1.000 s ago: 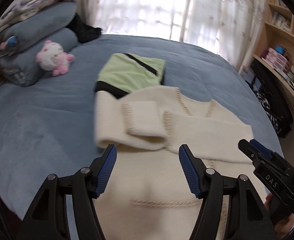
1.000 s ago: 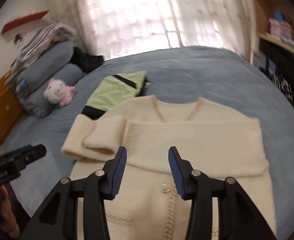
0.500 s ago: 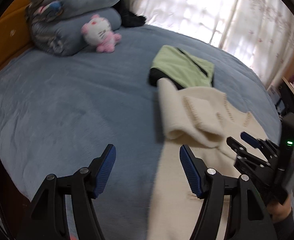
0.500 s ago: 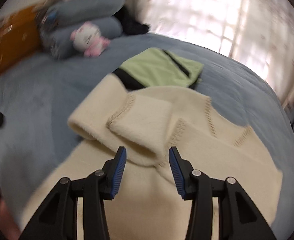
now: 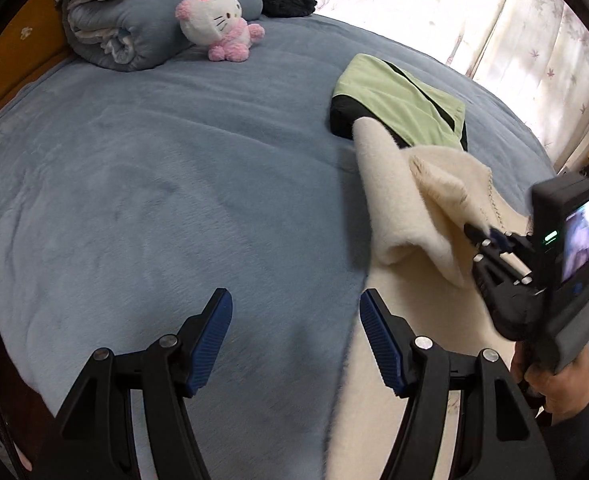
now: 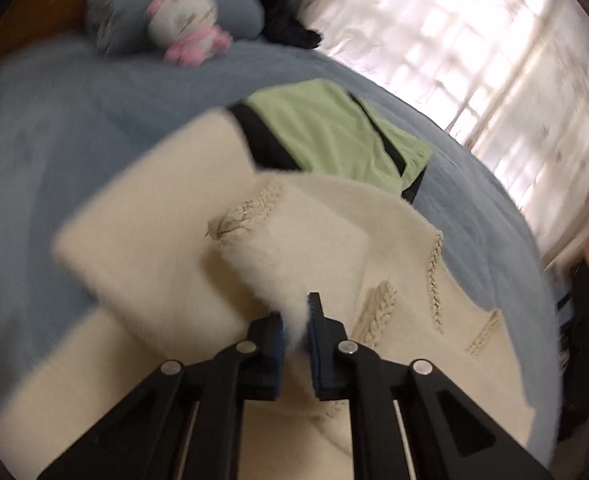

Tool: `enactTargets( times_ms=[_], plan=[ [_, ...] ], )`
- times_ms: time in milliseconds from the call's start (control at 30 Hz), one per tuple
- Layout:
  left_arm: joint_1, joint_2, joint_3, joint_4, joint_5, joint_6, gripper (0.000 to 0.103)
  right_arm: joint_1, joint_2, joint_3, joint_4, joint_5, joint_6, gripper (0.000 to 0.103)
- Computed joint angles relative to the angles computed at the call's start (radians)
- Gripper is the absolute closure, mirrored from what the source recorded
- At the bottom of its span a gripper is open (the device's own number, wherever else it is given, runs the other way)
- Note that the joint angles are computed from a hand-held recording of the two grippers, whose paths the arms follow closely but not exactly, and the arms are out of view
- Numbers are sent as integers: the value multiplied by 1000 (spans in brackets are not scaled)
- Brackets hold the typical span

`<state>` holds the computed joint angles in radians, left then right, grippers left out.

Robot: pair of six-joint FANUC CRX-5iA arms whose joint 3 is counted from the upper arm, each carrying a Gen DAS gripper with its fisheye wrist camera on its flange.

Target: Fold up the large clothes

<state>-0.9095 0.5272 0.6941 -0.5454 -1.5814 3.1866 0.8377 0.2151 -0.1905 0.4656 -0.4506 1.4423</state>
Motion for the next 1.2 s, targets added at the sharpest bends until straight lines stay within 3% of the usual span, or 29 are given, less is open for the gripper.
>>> enactTargets(
  times_ms=[167,300,333,467,533,700,767,833,1000,1200],
  plan=[
    [6,35,69,-34,-13,-39,38,-82,-48,131,-295,-16,105,96],
    [12,55,103,-43,-3,-63,38,-246,-87,242,-617,-90,214,96],
    [16,65,116,-38,2,-75,38,-284,-94,243,-647,-97,208,96],
    [36,114,169,0,27,-133,38,-390,-73,208,-597,-181,99,92],
    [45,140,198,22,39,-165,38,-431,-24,212,-557,-296,73,90],
    [73,216,292,63,30,-274,38,-584,16,264,-766,-443,195,88],
    [94,257,349,79,7,-349,38,-645,43,322,-879,-502,241,66],
    [118,282,376,102,11,-413,38,-697,81,391,-985,-548,275,56],
    [187,353,462,154,1,-543,38,-712,229,580,-1063,-617,316,56],
    [265,409,505,214,-7,-594,38,-665,379,759,-1005,-665,248,56]
  ],
)
